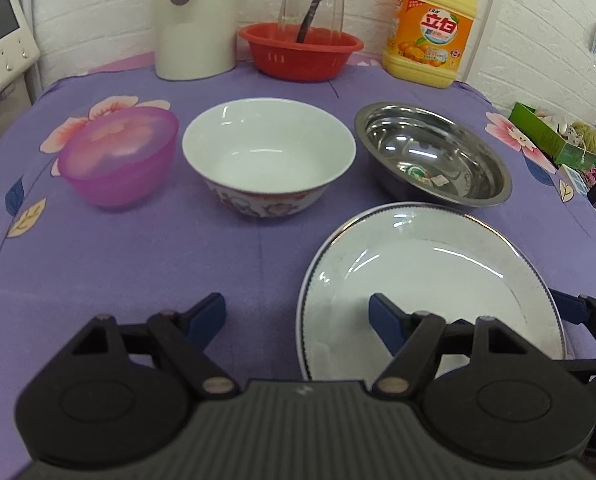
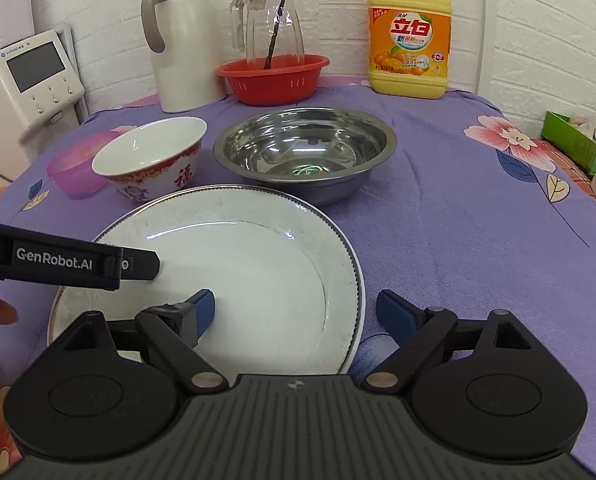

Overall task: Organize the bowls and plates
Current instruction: 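Close the left tool fingers on the deep plate rim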

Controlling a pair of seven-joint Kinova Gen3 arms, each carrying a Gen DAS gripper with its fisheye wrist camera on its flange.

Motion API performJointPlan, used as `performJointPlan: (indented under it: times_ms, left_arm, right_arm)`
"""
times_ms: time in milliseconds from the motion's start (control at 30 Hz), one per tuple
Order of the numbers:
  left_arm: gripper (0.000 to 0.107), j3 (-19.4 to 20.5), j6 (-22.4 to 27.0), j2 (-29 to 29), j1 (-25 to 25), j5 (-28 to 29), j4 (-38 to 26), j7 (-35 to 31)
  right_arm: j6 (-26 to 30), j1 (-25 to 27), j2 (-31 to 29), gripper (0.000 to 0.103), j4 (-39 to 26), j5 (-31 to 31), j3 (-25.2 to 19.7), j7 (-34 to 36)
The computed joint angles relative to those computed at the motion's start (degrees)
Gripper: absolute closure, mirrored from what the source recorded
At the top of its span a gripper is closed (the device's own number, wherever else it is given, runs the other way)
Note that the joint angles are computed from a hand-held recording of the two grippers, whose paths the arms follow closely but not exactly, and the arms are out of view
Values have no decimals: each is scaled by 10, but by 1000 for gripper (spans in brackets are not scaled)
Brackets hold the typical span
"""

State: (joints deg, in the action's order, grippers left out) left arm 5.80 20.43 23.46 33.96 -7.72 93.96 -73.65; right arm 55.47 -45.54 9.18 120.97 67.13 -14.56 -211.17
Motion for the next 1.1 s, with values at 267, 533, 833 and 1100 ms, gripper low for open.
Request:
performJointPlan:
  times_ms: [267,533,833,1100]
  left_arm:
    - [33,-8,0,2,8,-7,-2,1]
    - [32,-9,3,4,11,-13,-5,7]
    - [34,-2,3,2,4,-10,-3,1]
    - [55,21,-11,-3,-2,-2,7,-33]
  right_arm:
    - [6,-4,8,0,9,20,0,-26]
    - [6,-5,8,0,16,29,-2,-33]
    - [15,-13,10,0,15,32,-4,-42]
    - [17,-19,12,0,21,55,-10,-55]
